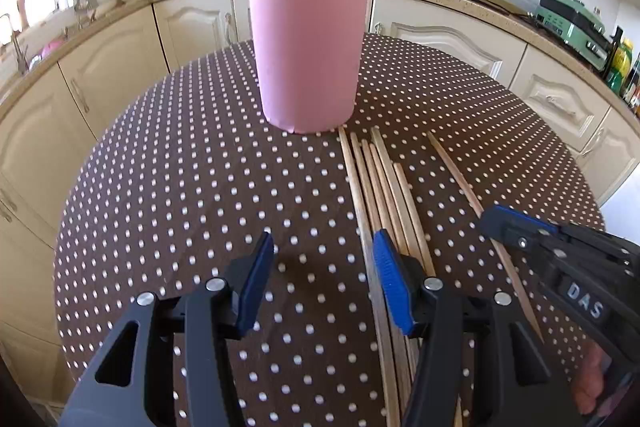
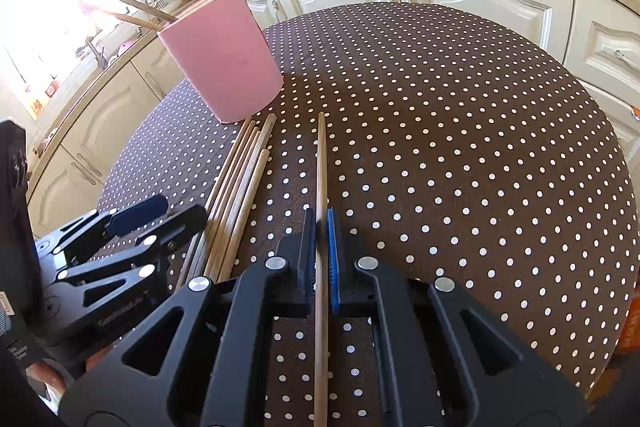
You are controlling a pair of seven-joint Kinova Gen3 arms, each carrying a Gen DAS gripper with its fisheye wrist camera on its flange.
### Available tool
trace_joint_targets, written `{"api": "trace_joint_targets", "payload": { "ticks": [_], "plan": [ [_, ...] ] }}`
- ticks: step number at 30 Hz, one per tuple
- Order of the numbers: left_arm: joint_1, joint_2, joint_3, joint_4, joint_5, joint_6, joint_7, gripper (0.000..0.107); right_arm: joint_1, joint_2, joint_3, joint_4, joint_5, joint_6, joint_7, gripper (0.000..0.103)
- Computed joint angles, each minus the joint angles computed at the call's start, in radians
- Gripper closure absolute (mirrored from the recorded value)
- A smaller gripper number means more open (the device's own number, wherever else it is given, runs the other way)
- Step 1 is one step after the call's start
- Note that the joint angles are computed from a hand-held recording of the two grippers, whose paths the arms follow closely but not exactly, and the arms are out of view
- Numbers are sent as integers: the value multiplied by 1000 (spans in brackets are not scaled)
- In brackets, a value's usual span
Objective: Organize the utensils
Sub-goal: 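Close the right gripper on a chopstick while the left gripper closes on another, then lift both held chopsticks up toward the pink cup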
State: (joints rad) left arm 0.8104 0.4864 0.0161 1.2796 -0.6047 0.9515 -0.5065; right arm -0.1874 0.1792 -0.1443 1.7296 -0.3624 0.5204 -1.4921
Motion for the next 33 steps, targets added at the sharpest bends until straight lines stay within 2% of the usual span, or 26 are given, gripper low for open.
{"api": "trace_joint_targets", "payload": {
  "ticks": [5, 9, 11, 12, 13, 16, 20, 28, 33],
  "plan": [
    [-48, 44, 23, -103, 77, 58, -66, 55, -12, -2, 5, 0, 21, 0, -20, 97],
    [-5, 124, -27, -245, 81, 184, -112, 56, -11, -1, 3, 0, 20, -2, -22, 97],
    [-22, 128, -9, -260, 89, 178, -114, 70, -8, -1, 1, 2, 14, -2, -19, 97],
    [-9, 134, -25, -266, 82, 184, -103, 89, -7, -2, 1, 2, 14, -2, -19, 97],
    [-1, 140, -35, -276, 78, 201, -94, 96, -9, -2, 3, 1, 18, -2, -20, 97],
    [-1, 133, -37, -276, 92, 222, -85, 98, -25, -5, 11, 1, 49, -2, -47, 97],
    [5, 89, -36, -200, 88, 197, -46, 101, -45, -20, 24, 18, 95, -13, -104, 97],
    [-25, -46, 19, 9, 118, 93, 31, 101, -76, -71, 29, 65, 188, -1, -180, 97],
    [-43, -78, 40, 73, 102, 43, 58, 100, -93, -76, 32, 57, 242, 24, -223, 96]
  ]
}}
